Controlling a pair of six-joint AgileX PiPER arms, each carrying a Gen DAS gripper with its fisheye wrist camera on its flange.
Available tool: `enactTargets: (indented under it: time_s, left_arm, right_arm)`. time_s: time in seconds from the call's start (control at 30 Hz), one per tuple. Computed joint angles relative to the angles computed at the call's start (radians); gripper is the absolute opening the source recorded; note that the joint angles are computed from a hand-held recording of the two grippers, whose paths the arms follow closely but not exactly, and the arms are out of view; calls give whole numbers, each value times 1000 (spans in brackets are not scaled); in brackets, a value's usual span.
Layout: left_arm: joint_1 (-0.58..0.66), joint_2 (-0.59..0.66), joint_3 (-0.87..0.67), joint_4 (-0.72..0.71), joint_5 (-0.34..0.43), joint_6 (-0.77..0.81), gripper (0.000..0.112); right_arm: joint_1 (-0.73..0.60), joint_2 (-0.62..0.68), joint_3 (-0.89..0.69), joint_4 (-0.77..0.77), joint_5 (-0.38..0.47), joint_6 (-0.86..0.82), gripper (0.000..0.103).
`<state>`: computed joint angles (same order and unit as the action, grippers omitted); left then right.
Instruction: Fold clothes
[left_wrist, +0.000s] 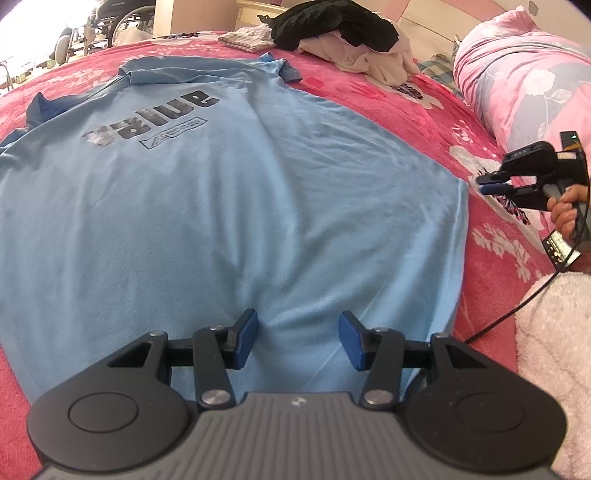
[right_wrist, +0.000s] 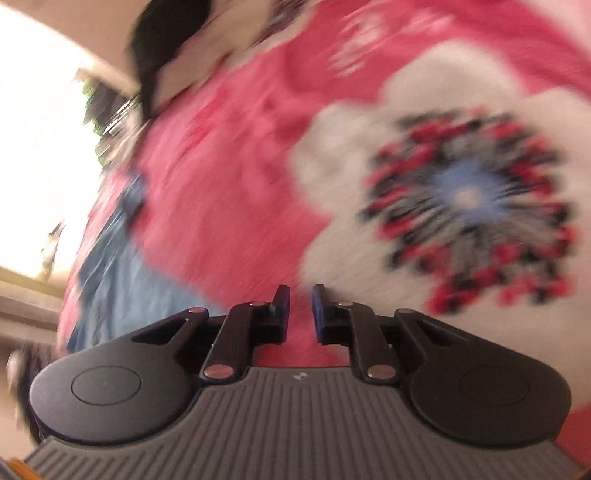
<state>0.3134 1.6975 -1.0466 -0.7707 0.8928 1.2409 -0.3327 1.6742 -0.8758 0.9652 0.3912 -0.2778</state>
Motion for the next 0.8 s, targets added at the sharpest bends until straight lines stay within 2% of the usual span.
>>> enactTargets:
  time_s: [0.07, 0.23, 0.37, 0.4, 0.43, 0.53, 0.63, 0.73, 0.8]
  left_arm:
    - [6, -2, -4, 4, 14, -8, 50]
    - [48, -25, -11, -8, 70, -1, 50]
    - [93, -40, -8, -11, 123, 40, 50]
    - [103, -45, -3, -9, 136, 55, 50]
    - [110, -54, 7, -4, 145, 71, 50]
    - [122, -88, 45, 18, 162, 116, 50]
    - [131, -135, 98, 42, 168, 158, 50]
    - [143, -177, 161, 63, 168, 202, 50]
    - [147, -204, 211, 80, 148, 224, 50]
  right_arm:
    - [5, -30, -15, -141, -14, 172, 16]
    - [34, -134, -118, -251, 68, 270, 16]
    - [57, -210, -340, -543, 257, 324, 16]
    - [56, -213, -391, -595, 317, 303, 19]
    - [81, -192, -427, -638, 377, 294, 26]
    - [161, -123, -533, -748, 544, 252, 27]
    - [295, -58, -481, -718, 521, 189, 27]
    - [392, 66, -470, -627, 444, 120, 27]
    - [472, 133, -467, -676, 379, 82, 27]
